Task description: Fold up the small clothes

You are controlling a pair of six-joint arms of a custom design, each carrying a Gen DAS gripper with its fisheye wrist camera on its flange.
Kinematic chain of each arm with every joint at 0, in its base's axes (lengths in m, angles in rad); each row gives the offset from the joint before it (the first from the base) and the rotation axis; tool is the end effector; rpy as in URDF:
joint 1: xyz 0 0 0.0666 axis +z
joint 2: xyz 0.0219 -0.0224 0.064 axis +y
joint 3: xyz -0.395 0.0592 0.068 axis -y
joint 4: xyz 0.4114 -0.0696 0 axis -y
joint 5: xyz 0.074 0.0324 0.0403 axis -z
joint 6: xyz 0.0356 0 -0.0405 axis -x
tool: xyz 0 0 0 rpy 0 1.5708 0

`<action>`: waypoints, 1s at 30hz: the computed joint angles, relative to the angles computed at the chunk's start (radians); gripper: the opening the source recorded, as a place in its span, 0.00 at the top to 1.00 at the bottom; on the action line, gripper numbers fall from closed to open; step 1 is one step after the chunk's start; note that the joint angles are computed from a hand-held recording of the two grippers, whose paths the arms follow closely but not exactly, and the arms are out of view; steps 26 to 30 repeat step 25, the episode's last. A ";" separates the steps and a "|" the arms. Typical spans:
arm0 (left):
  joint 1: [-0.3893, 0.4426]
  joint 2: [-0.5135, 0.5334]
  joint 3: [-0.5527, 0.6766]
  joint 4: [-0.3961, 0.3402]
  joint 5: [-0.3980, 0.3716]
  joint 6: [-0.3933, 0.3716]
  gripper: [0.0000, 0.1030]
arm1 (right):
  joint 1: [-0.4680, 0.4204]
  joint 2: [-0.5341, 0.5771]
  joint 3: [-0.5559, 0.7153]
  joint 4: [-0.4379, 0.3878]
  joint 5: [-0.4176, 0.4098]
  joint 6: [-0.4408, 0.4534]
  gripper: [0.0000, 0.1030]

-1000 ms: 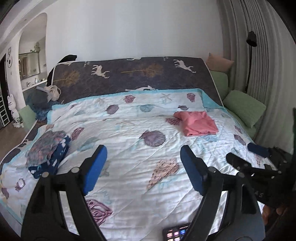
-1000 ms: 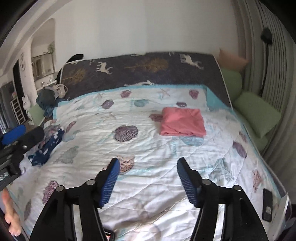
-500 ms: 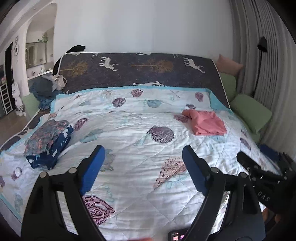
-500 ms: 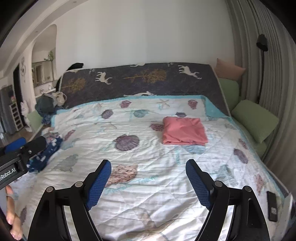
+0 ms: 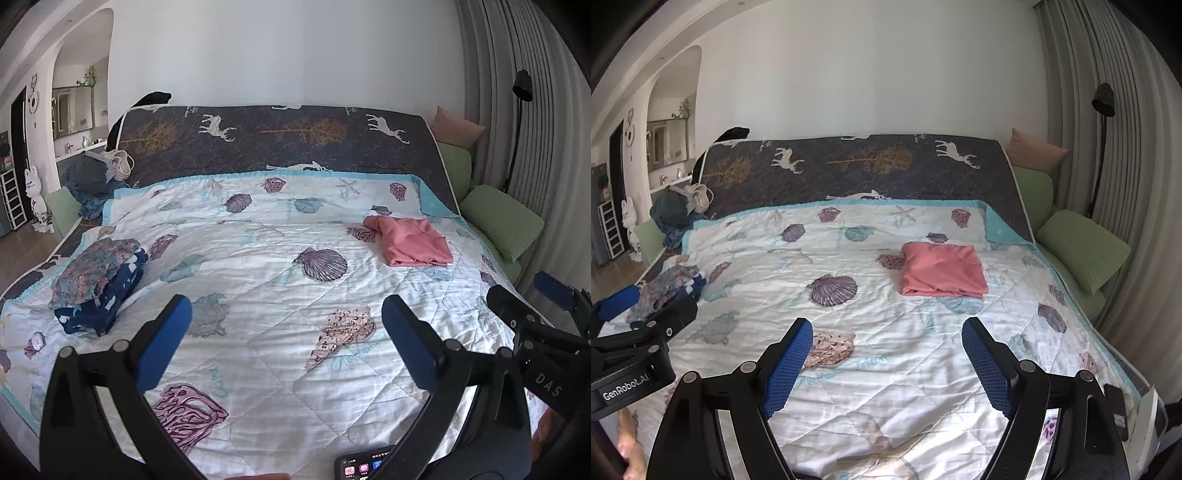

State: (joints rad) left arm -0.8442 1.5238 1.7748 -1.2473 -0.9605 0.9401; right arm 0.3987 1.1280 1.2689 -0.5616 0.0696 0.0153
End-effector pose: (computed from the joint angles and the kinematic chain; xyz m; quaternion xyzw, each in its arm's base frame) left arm 0.3676 -0.3702 0.5512 -0.1715 0.8433 0.0825 0.5026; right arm 0.3894 0.1609 0.5295 -0.1538 0.8246 0.0749 0.5392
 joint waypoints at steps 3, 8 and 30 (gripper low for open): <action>0.002 -0.005 -0.003 -0.001 0.007 0.008 0.01 | 0.011 -0.002 -0.007 0.015 0.038 0.017 0.18; 0.004 0.000 0.012 -0.030 0.013 0.017 0.01 | 0.012 0.000 -0.002 0.007 0.042 0.013 0.18; -0.008 0.021 0.049 -0.075 0.007 0.031 0.01 | -0.033 0.028 0.036 -0.082 0.041 -0.038 0.18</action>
